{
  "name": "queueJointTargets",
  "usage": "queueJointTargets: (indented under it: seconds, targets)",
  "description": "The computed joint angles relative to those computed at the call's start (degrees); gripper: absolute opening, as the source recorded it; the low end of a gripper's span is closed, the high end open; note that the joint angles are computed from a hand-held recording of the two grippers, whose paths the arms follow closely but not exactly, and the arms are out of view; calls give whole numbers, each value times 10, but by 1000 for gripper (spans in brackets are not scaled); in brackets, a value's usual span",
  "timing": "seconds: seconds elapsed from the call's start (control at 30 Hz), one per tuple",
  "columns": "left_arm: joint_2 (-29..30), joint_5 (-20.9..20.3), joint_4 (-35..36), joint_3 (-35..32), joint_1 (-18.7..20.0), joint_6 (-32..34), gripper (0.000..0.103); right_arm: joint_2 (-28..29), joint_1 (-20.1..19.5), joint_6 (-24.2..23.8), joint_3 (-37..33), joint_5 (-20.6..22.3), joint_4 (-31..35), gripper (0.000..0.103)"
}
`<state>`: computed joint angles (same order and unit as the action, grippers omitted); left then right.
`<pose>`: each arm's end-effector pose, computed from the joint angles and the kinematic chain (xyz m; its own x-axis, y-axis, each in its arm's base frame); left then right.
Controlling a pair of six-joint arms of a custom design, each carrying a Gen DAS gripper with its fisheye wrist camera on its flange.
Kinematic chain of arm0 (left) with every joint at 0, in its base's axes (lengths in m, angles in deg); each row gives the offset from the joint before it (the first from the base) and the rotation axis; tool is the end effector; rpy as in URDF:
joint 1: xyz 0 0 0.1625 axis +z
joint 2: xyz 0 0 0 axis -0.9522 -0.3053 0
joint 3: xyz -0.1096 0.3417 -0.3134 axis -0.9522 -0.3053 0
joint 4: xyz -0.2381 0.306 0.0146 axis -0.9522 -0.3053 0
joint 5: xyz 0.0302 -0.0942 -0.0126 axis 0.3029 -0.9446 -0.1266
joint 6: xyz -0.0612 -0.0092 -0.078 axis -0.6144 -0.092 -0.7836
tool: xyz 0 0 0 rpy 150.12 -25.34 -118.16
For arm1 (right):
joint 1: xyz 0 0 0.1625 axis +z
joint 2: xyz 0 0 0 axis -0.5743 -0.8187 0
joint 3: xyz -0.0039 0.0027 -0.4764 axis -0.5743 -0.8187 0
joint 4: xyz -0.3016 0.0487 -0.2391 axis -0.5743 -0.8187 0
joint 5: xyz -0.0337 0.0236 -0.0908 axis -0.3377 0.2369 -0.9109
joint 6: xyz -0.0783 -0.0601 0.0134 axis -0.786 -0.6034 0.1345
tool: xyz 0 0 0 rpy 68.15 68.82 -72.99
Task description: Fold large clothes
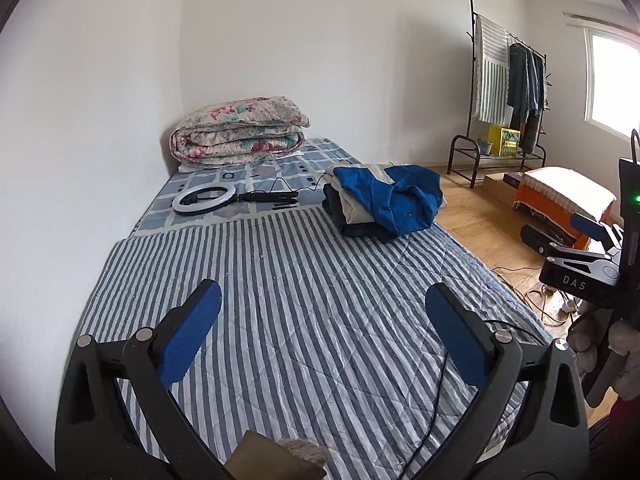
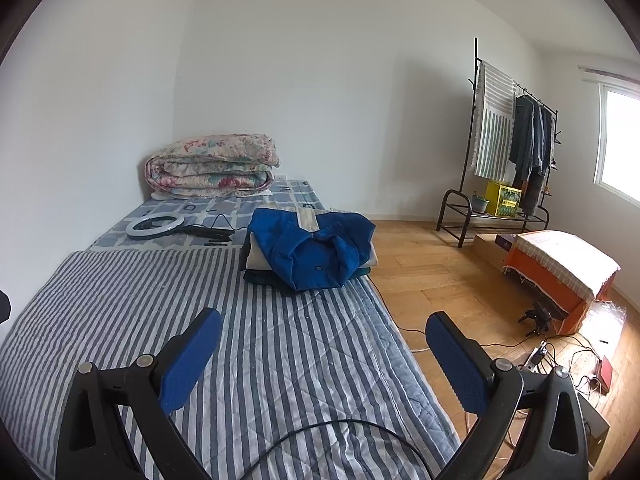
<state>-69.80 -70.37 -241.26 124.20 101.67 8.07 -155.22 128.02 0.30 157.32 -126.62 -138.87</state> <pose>-0.5377 -0.5653 0.0977 -0.6963 -0.0726 -0.7141 0.5956 0.4968 -0.6312 0.1334 -0.5772 0.4116 -0.6503 -0.0733 0.7561 -0.7156 0.3933 -0.5773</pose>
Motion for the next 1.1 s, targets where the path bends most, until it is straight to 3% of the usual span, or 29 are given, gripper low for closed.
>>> queueJointTargets:
  seconds: [1.1]
  targets:
    - [1, -1, -11, 10, 3, 7, 103, 9, -6, 18, -19, 4, 18, 103]
